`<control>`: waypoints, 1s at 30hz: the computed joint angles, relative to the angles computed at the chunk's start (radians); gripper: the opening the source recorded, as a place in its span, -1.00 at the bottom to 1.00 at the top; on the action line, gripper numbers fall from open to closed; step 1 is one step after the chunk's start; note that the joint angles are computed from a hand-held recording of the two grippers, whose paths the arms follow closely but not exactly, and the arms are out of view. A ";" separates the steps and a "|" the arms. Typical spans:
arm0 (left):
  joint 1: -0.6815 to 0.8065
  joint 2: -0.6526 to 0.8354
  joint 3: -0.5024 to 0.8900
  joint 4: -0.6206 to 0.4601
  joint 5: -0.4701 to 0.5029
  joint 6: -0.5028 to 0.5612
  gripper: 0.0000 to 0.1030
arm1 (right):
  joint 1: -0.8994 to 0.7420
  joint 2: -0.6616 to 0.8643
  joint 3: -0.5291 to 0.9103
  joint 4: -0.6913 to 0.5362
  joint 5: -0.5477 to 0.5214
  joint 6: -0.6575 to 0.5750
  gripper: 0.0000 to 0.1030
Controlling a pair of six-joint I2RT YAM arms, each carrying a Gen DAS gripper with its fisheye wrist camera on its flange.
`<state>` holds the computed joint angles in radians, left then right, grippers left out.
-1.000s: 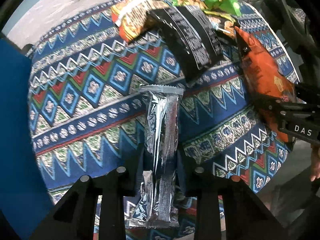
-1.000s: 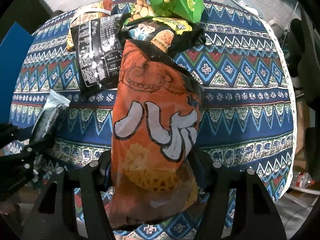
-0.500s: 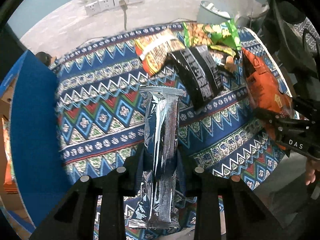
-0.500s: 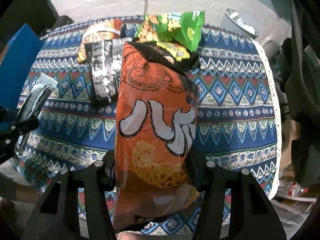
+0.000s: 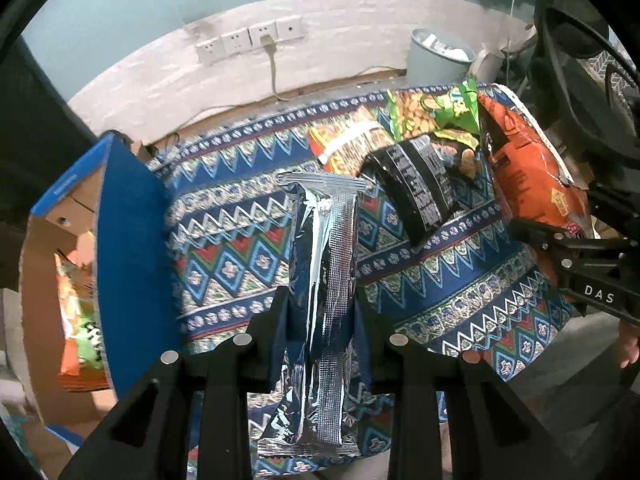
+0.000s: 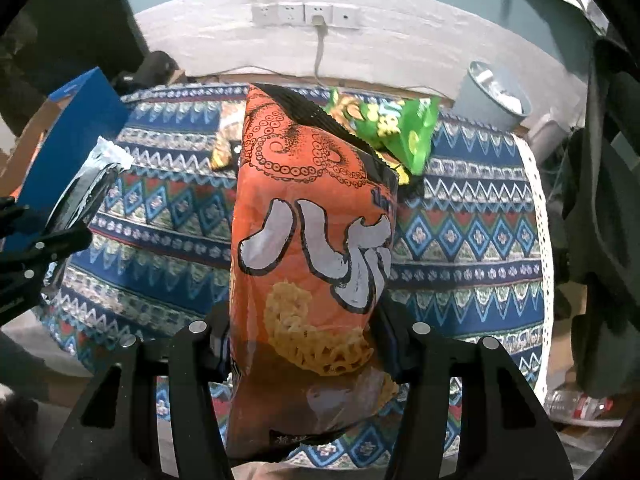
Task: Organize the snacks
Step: 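Carry the silver bar and orange bag into the box and release both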
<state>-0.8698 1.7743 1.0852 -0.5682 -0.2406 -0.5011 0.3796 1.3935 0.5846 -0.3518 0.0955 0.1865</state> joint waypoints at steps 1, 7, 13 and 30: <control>0.001 -0.012 -0.003 -0.006 -0.008 0.005 -0.42 | 0.004 -0.003 0.005 -0.004 -0.001 0.001 0.05; 0.011 -0.080 -0.014 -0.037 -0.045 0.023 -0.42 | 0.054 -0.029 0.049 -0.042 -0.001 0.020 0.05; 0.032 -0.151 -0.028 -0.063 -0.083 0.038 -0.42 | 0.129 -0.023 0.128 -0.094 0.011 0.034 0.05; 0.208 -0.401 -0.115 -0.097 -0.078 0.114 -0.42 | 0.331 0.178 0.501 -0.214 0.017 0.081 0.06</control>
